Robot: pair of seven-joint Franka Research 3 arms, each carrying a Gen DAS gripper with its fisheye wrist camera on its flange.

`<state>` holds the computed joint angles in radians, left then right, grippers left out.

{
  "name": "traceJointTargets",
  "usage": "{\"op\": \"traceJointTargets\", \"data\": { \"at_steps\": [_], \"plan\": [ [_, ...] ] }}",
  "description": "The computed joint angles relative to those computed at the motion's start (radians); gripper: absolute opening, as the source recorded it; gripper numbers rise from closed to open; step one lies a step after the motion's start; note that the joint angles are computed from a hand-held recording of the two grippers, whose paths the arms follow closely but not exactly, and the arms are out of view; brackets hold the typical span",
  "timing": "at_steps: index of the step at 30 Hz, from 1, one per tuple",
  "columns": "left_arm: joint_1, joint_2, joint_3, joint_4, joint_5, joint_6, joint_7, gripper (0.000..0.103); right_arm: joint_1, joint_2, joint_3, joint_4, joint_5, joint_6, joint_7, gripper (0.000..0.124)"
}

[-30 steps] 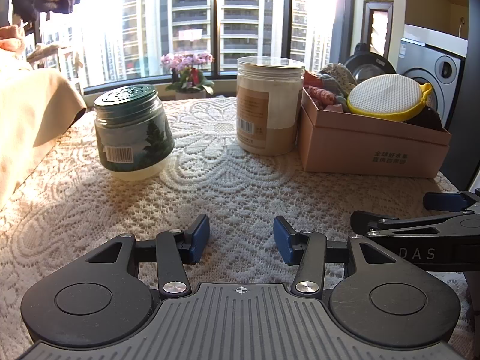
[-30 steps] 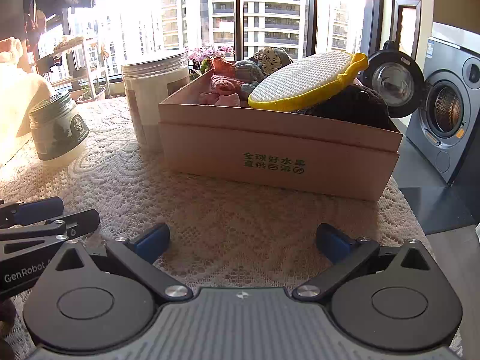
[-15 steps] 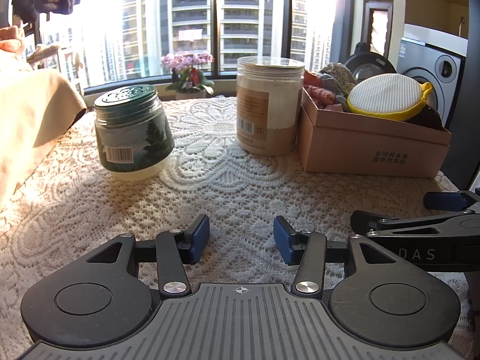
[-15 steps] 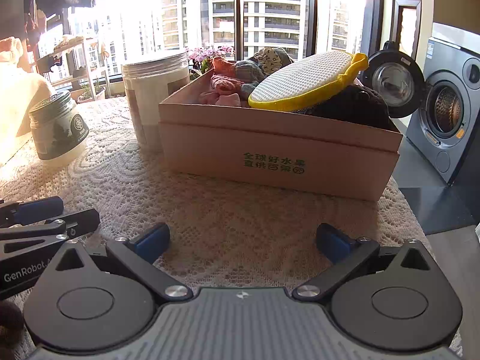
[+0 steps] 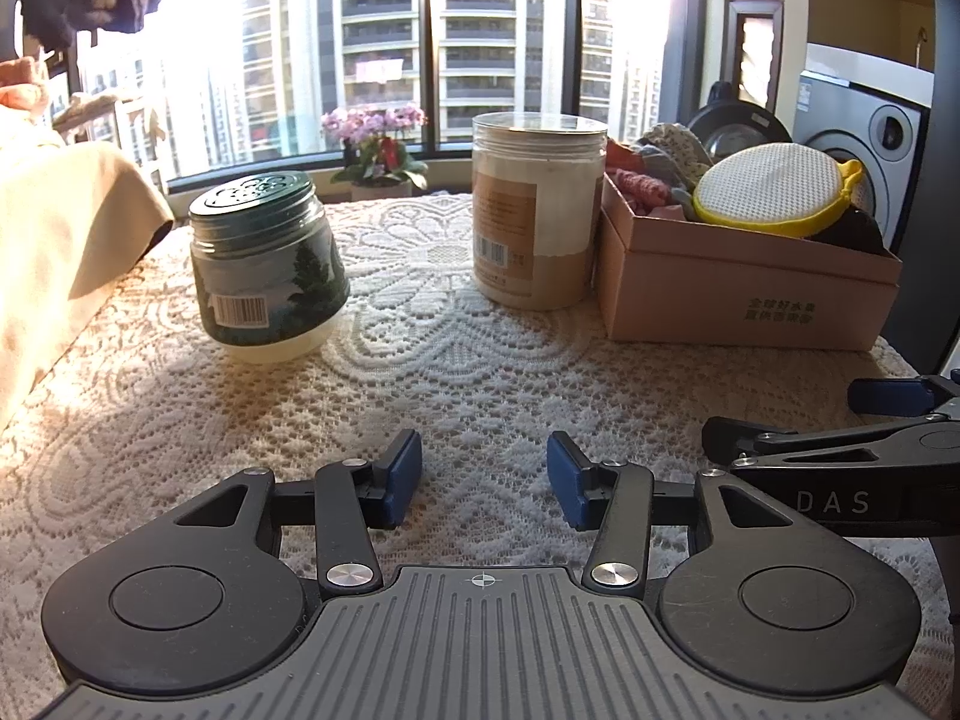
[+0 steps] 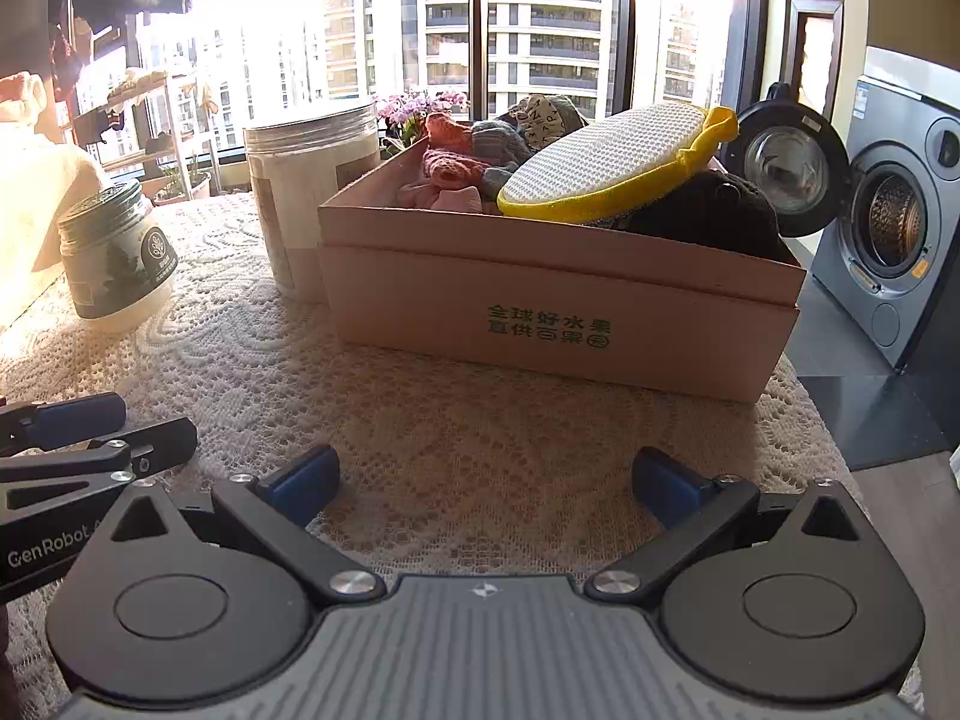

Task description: Organize soft objects

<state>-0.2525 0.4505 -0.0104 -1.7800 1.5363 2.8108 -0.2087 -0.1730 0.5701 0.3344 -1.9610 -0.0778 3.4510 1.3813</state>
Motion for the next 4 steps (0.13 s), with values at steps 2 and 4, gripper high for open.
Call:
{"op": "traceJointTargets", "data": {
  "at_steps": [2, 4],
  "plan": [
    [0.001, 0.001, 0.001, 0.001, 0.002, 0.003, -0.002, 0.052, 0.0, 0.0, 0.0, 0.0, -0.001, 0.0, 0.001, 0.103],
    [0.003, 0.001, 0.001, 0.001, 0.005, 0.008, -0.006, 0.052, 0.0, 0.0, 0.0, 0.0, -0.001, 0.0, 0.001, 0.103]
  ]
}}
